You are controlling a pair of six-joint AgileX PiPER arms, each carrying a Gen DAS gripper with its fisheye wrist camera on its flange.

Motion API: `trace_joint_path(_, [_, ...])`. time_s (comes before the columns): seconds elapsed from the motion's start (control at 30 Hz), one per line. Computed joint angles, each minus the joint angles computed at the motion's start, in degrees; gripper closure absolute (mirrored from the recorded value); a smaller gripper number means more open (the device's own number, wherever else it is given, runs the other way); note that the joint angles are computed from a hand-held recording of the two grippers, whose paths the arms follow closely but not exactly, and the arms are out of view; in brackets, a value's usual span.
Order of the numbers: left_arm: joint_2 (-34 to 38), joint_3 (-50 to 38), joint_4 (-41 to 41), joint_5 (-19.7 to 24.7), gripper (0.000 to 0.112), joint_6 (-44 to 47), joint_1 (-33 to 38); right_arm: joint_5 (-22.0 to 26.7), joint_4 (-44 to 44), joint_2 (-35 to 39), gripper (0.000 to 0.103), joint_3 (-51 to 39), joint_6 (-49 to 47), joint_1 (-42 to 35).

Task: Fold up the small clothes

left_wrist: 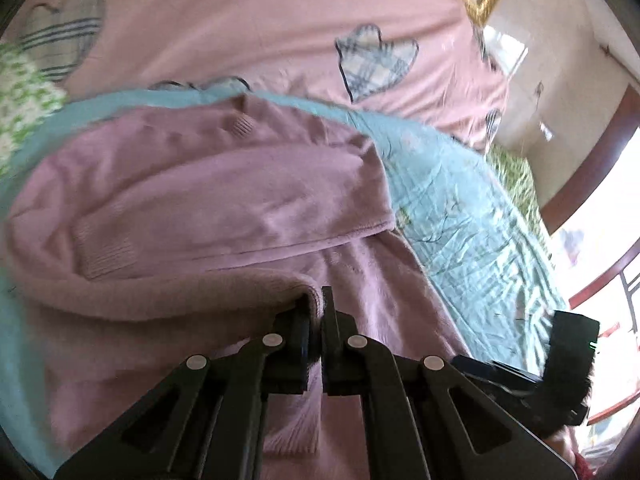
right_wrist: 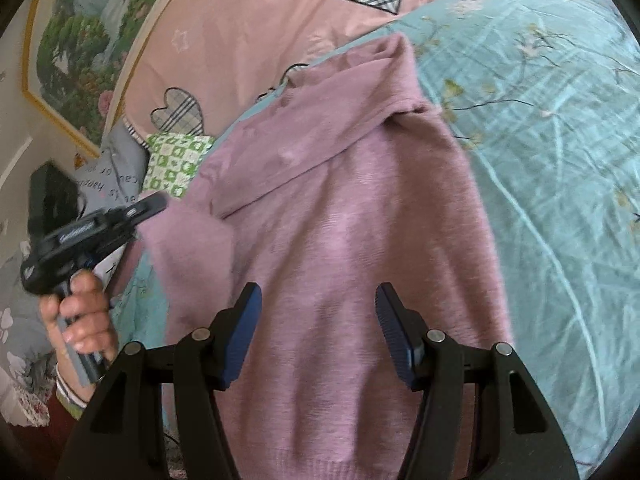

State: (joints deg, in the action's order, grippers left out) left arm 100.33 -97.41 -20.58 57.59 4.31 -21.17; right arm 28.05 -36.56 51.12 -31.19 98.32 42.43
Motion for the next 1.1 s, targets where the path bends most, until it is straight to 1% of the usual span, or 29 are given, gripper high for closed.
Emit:
trace_joint_path(0.1, [5.9,-3.0,1.3,-1.9,0.110,-1.3,-2.7,-0.2,2.0,-0.7,0.043,0.7,-2.2,-1.9])
trace_joint_path(0.17, [9.8,-6.0,2.2,-2.1,0.109,-1.4,-3.9,0.4,2.6,-0.3,0.043,0.3,-3.2,-2.3])
trace_joint_path(0.23, [12.4,-7.7,1.6,-1.7,0.102,-0.7,-4.1,1.2,1.0,0.8,0.043,-0.7,-2.3,-1.2])
trace_joint_path(0.3, [13.3,-8.2,-2.1,0.1,0.084,1.8,-2.9,1.6,0.0,2.5,0.043,-2.0,-2.6,-0.3])
trace_joint_path(0.33, [12.7,-7.3,-3.9,0.5,0.080,3.4,-2.2,1.6,-0.5,3.5,0.043,-2.7,-2.8,0.1])
trace_joint_path(0.4, [8.8,-2.5,-5.1,-1.1,0.067,6.1,-1.2,2.2,-1.7,5.8,0.043,-4.6,-3.8,1.4])
trace_joint_path(0.5, [1.1,6.3,-6.6,-2.7,0.060,9.5,2.0,2.7,-2.9,10.1,0.043,-8.1,-6.3,3.1])
trace_joint_path(0.53, [-2.0,9.9,-7.5,-3.2,0.059,10.9,3.9,2.6,-2.9,11.7,0.043,-9.3,-7.5,3.6])
trace_joint_path(0.6, [-6.8,15.3,-6.9,-4.3,0.056,11.4,7.1,2.5,-2.3,14.5,0.042,-11.6,-10.4,4.3])
trace_joint_path(0.67, [-11.7,21.1,-4.4,-6.6,0.050,10.8,10.8,3.2,-3.1,17.5,0.035,-14.2,-12.2,5.5])
trace_joint_path(0.7, [-13.6,23.8,-1.9,-8.0,0.049,9.4,12.7,4.2,-4.5,19.5,0.033,-15.9,-12.1,6.9])
trace_joint_path(0.77, [-15.1,26.8,3.0,-9.4,0.049,6.7,15.8,5.5,-6.8,23.3,0.028,-18.9,-13.0,9.1])
trace_joint_path(0.83, [-14.2,27.7,7.5,-9.9,0.049,4.5,17.8,7.5,-7.8,27.7,0.027,-22.7,-15.3,10.6])
trace_joint_path(0.9, [-12.8,27.8,11.5,-10.9,0.049,2.5,18.3,8.7,-7.8,31.7,0.027,-26.0,-18.3,11.0])
trace_joint_path(0.97, [-11.4,27.8,14.2,-12.4,0.049,1.4,18.8,11.3,-8.0,35.3,0.027,-29.1,-20.5,11.3])
trace_joint_path(1.0, [-10.4,27.5,15.5,-12.8,0.049,0.7,19.0,13.8,-8.9,36.8,0.027,-30.4,-20.0,11.6])
trace_joint_path(1.03, [-9.5,27.1,15.9,-12.9,0.049,0.6,19.2,14.2,-9.1,37.3,0.031,-30.6,-19.9,10.8])
trace_joint_path(1.07, [-8.2,26.6,16.0,-13.2,0.049,0.8,19.6,12.3,-8.5,36.4,0.052,-29.5,-19.3,9.0])
trace_joint_path(1.1, [-7.4,26.1,16.3,-13.5,0.049,0.9,19.8,9.7,-6.8,35.3,0.066,-28.3,-19.5,6.7])
